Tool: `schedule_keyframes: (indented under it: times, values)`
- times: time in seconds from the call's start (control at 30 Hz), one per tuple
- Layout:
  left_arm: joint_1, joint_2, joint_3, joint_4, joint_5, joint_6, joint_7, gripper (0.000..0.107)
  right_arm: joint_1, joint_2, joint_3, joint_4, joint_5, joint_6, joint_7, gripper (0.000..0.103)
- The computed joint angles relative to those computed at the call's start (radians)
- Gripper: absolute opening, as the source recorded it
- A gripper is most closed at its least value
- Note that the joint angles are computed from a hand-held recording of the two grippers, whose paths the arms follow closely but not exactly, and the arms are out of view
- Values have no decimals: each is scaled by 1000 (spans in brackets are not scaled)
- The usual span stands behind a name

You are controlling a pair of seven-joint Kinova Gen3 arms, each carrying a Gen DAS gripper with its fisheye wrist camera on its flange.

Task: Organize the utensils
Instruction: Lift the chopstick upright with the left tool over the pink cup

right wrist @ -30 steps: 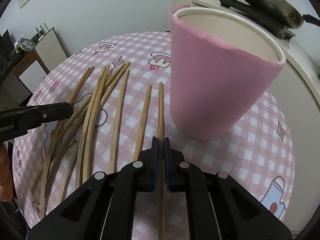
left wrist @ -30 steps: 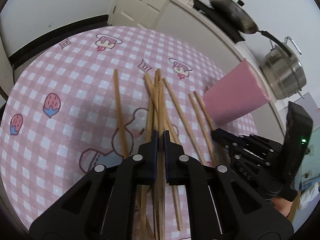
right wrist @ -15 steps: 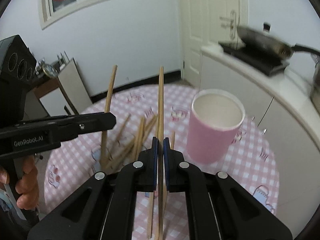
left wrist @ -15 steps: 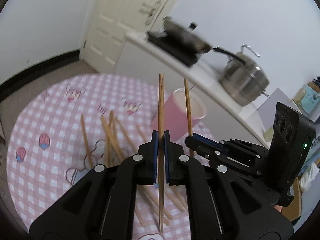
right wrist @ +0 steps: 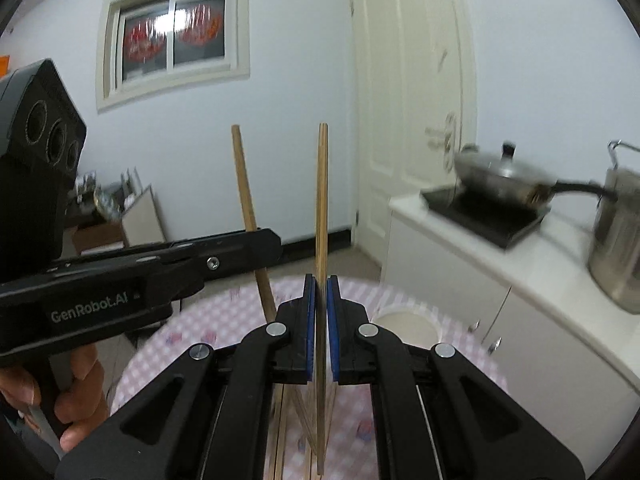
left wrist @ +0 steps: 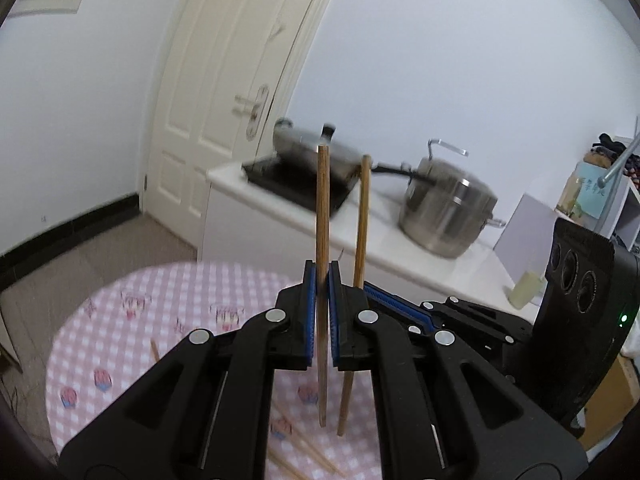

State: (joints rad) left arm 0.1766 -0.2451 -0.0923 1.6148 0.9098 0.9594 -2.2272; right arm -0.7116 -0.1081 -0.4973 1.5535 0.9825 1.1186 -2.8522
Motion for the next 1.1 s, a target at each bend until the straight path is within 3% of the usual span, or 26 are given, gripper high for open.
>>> schedule_keyframes:
  times: [0.1,0.17,0.3,0.43,0.53,0.63,0.77,0.93,1.1]
  values:
    - [11,-13,19,-22,15,-73,-11,6,78,-15,-75,34,122,-13,-76,4]
    - [40,-17,17,-27,19,-119,-10,6,102,-26,-85,67,203,-33,-142,4]
    - [137,-15,4,-7,53,-275,-48,6,48,-13,-21,118,350,-16,-243,4]
    - [73,3,127,36,114,-438,-111,6,50,-5,34,173,428,-50,-342,4]
    - [149,39,115,49,112,-530,-131,6,51,3,50,209,486,-47,-419,4]
    - [221,76,66,54,147,-558,-165,6,49,4,67,250,541,-40,-492,4]
    - [199,113,99,62,144,-586,-173,6,47,5,82,285,564,-43,-538,4]
    - [170,145,137,89,89,-583,-155,6,39,11,96,333,537,-58,-593,4]
    - [140,173,180,96,-36,-565,-62,6,28,18,95,371,507,-56,-638,4]
